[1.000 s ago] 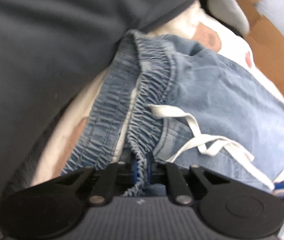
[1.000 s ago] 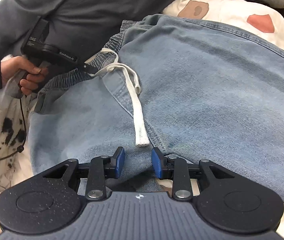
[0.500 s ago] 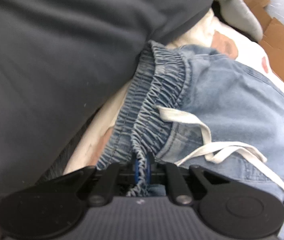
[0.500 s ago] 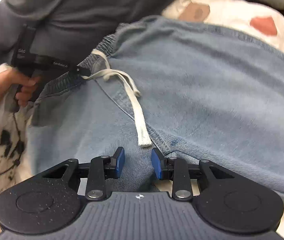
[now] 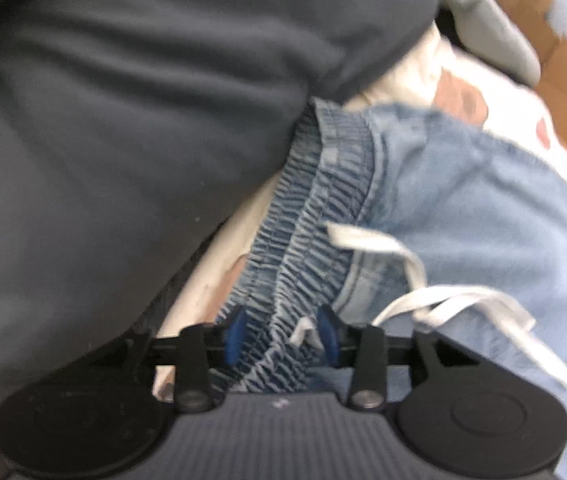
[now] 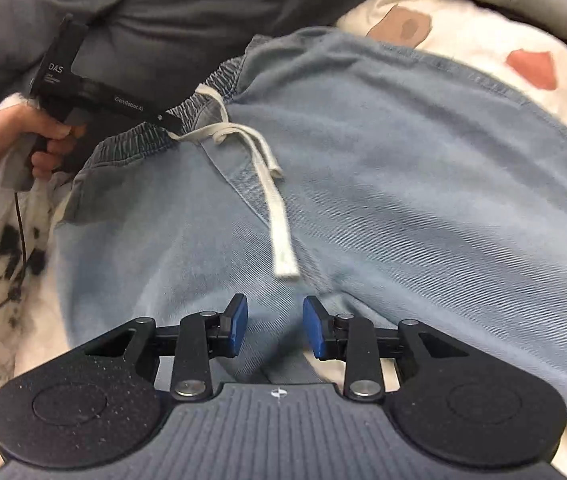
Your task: Fold clothes
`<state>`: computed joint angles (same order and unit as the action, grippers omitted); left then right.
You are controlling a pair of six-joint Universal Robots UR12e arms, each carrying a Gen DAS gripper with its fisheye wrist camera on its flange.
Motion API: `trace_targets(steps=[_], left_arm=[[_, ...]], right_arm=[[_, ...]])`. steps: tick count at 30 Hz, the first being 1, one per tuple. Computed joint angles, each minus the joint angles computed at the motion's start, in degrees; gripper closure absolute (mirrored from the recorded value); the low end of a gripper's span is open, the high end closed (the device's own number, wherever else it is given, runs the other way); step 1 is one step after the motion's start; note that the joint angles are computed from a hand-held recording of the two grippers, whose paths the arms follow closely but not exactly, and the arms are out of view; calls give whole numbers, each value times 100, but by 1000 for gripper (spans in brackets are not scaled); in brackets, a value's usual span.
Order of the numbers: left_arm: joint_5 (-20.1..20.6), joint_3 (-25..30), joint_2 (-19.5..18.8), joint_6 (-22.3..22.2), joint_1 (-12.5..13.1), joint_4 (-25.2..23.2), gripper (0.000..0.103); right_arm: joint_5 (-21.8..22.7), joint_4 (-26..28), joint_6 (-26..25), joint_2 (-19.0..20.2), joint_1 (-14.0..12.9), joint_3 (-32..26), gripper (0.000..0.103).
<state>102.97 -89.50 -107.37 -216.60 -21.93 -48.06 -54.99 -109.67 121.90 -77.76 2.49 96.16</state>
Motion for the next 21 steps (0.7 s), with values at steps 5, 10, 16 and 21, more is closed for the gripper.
trace_targets(steps=[5,10,16,21], left_arm=[[-62,-16,145,-582,-30,-38,51],[-57,239,169,-913,-101,-371,50],[158,628,34,-1551,-254,-710,50],[163,1284,-287,-1695,-389,-1179,50]], right_arm=[[-422,241,-627,-113,-293,-311,65],[-461,571,-967,-180,-685,-675,64],[-319,798,-1050,-139,-1191,-944,63],[113,399,-551,-139,-1606,-841,63]])
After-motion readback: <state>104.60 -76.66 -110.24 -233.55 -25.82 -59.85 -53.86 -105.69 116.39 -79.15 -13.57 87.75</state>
